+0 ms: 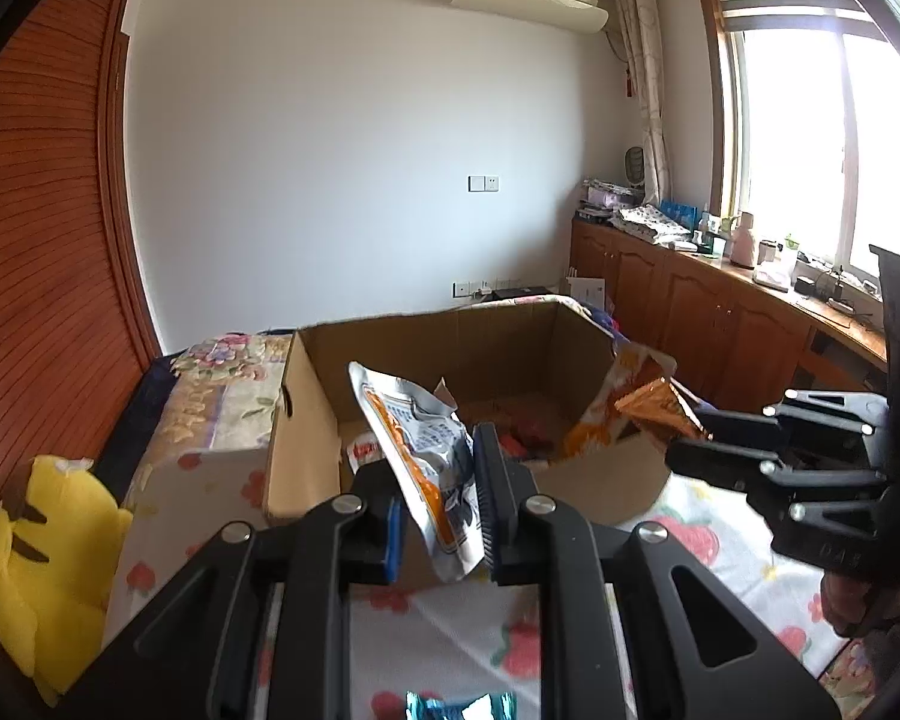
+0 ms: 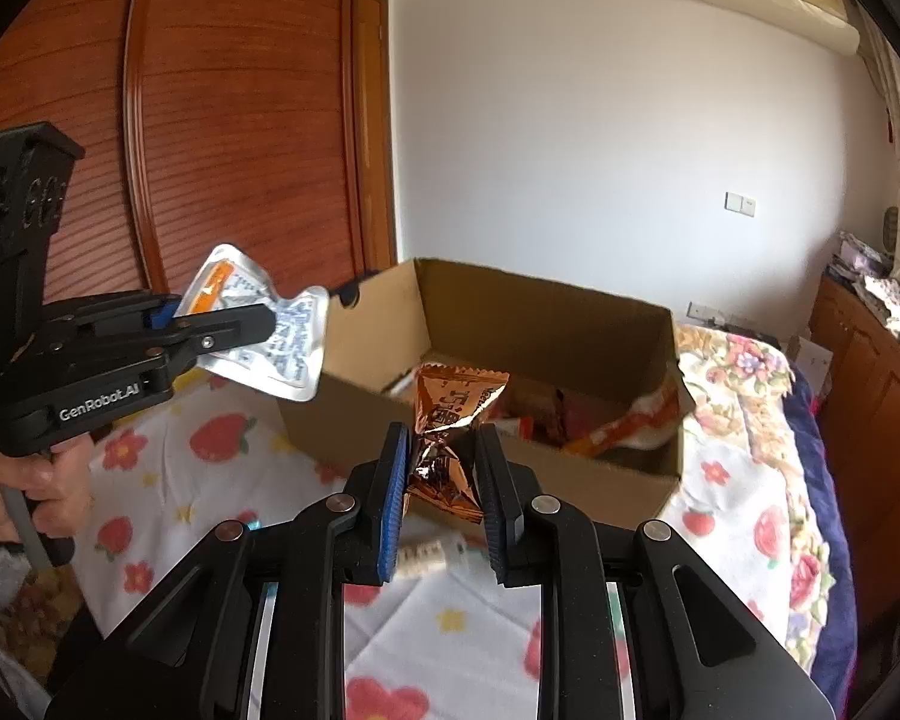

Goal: Organize snacks
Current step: 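Carry the sachet and the candy over the cardboard box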

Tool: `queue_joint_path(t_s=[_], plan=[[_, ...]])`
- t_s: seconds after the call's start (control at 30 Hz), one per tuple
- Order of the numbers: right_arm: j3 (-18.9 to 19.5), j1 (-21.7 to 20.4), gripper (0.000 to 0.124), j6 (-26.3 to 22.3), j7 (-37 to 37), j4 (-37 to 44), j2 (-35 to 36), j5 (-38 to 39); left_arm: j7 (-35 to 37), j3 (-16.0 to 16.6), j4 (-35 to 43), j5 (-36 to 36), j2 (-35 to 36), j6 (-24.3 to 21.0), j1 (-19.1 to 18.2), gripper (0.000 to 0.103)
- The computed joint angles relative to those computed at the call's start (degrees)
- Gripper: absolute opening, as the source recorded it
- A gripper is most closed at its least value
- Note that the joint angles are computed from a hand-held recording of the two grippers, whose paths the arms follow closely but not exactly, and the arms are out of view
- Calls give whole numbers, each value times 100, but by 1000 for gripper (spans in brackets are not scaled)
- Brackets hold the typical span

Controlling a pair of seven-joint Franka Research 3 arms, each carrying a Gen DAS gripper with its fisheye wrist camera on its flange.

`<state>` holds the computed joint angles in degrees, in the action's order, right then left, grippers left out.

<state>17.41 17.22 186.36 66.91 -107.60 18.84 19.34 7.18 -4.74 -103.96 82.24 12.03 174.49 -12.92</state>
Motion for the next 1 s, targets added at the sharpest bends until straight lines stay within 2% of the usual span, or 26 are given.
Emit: queue_joint_path(t_s=[0.17,0.27,0.37,0.83,1.0], plan=[[76,-77,21,-12,-74,487,386,-95,382,66,465,-277,376,52,20,17],[-257,202,21,-147,-20,881,632,-170,751,161,751,-626,663,46,-30,17],[-588,466,21,-261,61,1132,799,-228,1412,128,901,-1349,910,173,42,17],[-1176,846,21,-718,408,2042,1465,-432,2164,870,1113,-2547,1453,400,-527,17],[-1383,994,21,-819,625,2148,1550,-548,2455,967,1076,-2908,1507,399,-641,17]])
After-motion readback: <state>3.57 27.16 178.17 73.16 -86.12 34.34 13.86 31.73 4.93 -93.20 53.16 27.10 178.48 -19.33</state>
